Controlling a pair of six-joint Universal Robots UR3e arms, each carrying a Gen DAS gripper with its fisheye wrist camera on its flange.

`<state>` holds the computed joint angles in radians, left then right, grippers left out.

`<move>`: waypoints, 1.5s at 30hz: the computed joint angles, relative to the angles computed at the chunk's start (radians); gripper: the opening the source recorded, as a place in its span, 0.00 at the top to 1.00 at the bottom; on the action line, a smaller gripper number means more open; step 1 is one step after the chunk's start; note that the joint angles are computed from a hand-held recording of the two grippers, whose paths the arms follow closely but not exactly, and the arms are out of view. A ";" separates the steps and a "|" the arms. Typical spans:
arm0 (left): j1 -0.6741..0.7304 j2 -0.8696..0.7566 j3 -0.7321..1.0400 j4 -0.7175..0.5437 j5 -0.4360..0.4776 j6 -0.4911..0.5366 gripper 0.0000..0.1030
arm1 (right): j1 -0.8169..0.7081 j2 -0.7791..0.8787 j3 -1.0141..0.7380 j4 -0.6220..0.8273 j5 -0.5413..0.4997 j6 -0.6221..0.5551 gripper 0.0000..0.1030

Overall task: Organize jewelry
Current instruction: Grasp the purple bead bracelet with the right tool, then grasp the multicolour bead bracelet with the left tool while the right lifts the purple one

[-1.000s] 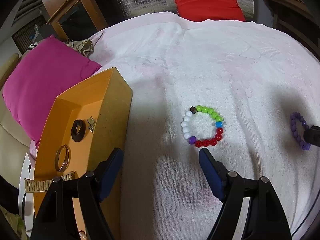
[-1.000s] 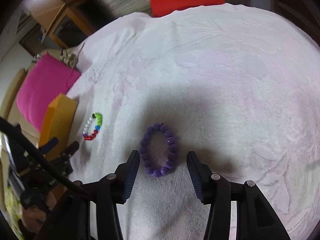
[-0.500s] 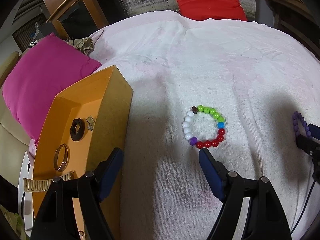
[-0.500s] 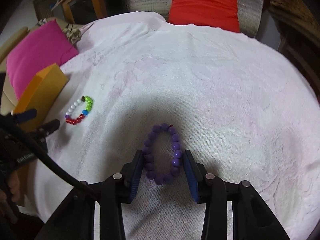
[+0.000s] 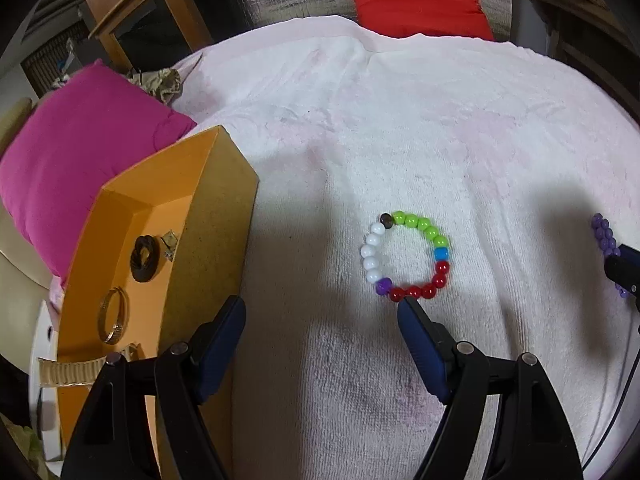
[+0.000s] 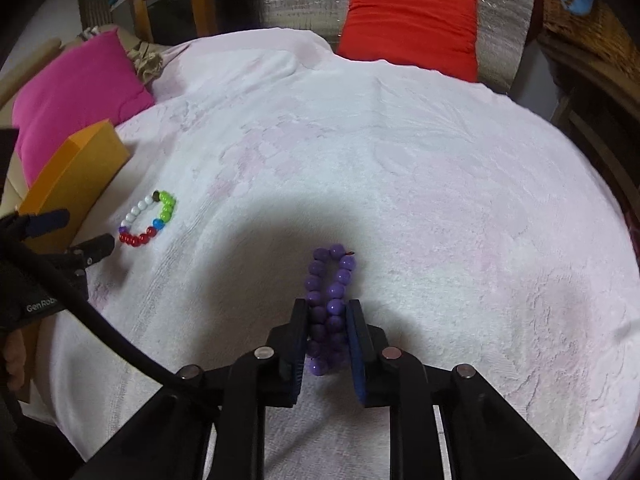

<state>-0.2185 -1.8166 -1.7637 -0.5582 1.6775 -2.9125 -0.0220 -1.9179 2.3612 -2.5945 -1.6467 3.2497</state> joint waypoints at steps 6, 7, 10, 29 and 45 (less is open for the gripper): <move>0.059 -0.001 0.017 -0.037 -0.112 0.011 0.24 | -0.141 -0.096 0.037 0.061 0.106 -0.050 0.81; 0.057 -0.007 0.019 -0.032 -0.113 0.014 0.22 | -0.174 -0.119 0.045 0.079 0.134 -0.065 0.81; 0.039 -0.026 0.033 -0.022 -0.104 0.006 0.19 | -0.262 -0.179 0.065 0.131 0.212 -0.100 0.81; 0.015 -0.141 0.154 -0.080 -0.187 -0.093 0.17 | -0.561 -0.386 0.094 0.432 0.495 -0.288 0.78; 0.033 -0.092 0.095 -0.077 -0.314 -0.066 0.75 | -0.480 -0.344 0.109 0.326 0.426 -0.216 0.73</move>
